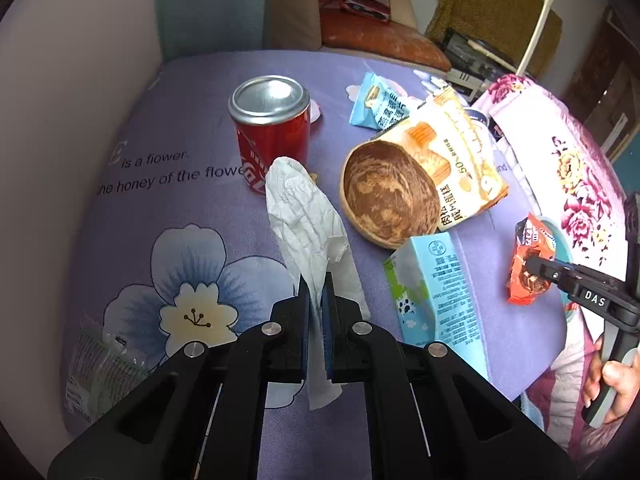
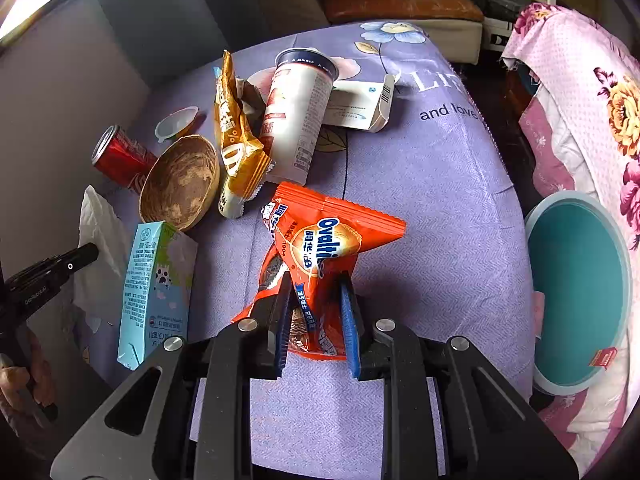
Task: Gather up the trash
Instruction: 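Carry the white tissue and Ovaltine packet over the teal bin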
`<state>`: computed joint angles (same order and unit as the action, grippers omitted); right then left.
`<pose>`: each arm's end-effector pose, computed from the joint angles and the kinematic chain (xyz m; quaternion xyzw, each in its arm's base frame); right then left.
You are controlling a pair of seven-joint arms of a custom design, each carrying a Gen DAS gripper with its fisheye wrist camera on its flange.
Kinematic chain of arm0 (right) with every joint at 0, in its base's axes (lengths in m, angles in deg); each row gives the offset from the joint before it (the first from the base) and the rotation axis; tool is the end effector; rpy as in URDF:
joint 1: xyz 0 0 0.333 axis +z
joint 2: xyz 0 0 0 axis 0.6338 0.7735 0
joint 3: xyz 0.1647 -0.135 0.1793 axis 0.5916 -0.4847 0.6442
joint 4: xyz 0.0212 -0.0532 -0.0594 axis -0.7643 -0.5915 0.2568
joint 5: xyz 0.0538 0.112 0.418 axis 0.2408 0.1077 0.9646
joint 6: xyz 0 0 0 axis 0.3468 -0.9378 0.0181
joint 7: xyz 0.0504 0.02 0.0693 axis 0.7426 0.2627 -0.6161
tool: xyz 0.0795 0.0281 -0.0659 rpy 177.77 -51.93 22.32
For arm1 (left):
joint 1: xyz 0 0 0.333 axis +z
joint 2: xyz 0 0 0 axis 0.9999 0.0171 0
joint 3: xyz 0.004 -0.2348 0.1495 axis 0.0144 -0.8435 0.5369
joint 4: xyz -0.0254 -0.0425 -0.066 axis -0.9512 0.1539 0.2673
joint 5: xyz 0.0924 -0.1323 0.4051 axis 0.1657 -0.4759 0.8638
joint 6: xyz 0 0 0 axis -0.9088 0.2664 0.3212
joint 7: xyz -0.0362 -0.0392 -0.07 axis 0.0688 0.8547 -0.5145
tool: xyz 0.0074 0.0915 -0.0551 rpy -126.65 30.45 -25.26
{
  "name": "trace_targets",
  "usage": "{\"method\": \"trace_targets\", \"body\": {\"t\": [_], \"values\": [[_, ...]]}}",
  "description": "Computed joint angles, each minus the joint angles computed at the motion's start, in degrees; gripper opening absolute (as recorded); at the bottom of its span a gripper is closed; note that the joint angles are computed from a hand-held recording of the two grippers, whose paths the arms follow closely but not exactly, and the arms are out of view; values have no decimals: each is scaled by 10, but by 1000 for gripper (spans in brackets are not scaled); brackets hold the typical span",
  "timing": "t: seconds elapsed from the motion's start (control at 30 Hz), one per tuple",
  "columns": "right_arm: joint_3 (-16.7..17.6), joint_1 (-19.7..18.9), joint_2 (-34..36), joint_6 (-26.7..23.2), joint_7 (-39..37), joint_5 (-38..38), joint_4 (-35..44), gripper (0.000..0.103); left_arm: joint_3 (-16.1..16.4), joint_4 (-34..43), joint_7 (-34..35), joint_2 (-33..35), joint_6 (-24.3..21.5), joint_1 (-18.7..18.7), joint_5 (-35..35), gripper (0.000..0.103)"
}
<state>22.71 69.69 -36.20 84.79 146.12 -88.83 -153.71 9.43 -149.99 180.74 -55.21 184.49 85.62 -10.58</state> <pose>0.5634 0.3794 0.3705 -0.6173 0.7404 -0.0899 0.2501 0.6146 -0.1267 0.3960 -0.5955 0.7561 -0.2513 0.1029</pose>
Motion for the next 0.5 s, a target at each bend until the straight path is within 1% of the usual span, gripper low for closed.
{"method": "trace_targets", "body": {"t": [0.23,0.37,0.5], "values": [[-9,-4,-42,18,49,-47,-45,21,-14,30,46,-1,-17,-15,-61,6],[-6,-19,-78,32,92,-83,-86,21,-24,53,71,5,-29,-28,-89,6],[4,-42,-113,47,138,-118,-125,21,-36,81,88,20,-38,-42,-99,6]]}}
